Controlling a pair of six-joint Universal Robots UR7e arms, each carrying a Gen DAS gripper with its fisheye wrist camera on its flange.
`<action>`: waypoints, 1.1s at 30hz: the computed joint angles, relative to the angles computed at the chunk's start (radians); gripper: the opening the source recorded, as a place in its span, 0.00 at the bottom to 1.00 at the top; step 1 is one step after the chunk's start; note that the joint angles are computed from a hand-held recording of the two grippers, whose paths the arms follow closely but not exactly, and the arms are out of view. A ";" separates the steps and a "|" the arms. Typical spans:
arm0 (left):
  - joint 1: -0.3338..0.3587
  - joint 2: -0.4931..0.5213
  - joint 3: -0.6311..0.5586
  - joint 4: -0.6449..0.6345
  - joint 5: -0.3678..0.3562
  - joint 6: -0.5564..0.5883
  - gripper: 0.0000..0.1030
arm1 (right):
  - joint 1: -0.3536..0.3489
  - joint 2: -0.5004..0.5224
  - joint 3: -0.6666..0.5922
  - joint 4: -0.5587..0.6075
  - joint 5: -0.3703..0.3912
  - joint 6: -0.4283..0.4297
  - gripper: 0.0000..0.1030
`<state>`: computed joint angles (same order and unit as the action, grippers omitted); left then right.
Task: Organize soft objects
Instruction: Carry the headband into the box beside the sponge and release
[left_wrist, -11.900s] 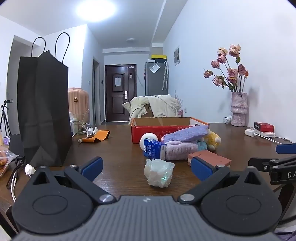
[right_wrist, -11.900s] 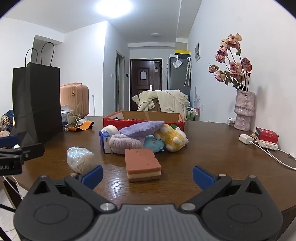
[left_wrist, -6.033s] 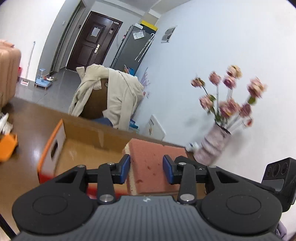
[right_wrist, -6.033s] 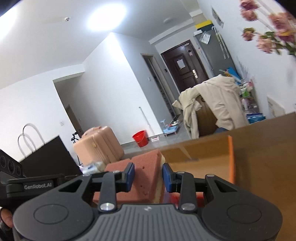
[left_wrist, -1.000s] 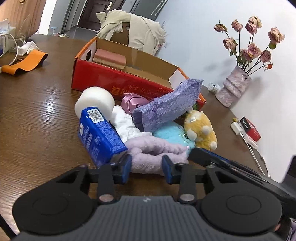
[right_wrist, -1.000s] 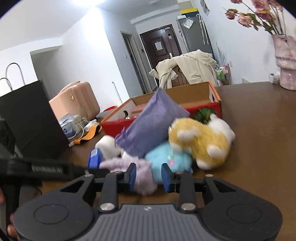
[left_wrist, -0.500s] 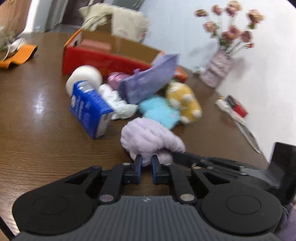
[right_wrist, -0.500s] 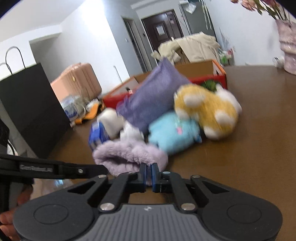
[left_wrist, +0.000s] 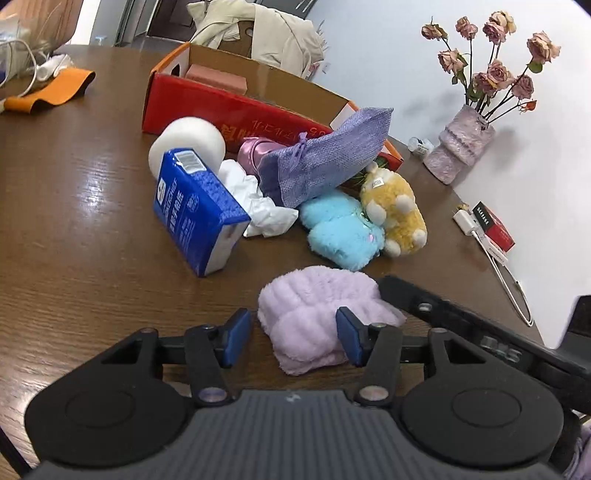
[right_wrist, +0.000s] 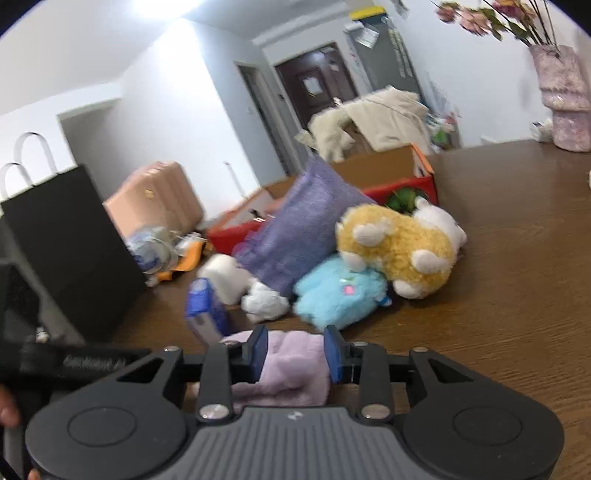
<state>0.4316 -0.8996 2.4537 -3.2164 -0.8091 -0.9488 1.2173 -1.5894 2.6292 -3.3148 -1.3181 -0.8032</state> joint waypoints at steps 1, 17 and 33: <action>0.000 0.000 0.003 -0.008 -0.001 0.001 0.49 | 0.014 0.031 -0.012 -0.020 -0.029 0.027 0.33; -0.037 -0.019 -0.018 -0.190 0.027 0.251 0.26 | 0.015 -0.005 -0.033 0.067 0.010 0.000 0.14; 0.389 0.135 -0.724 -0.036 -0.118 0.697 0.26 | 0.334 0.424 -0.767 0.286 -0.110 0.149 0.14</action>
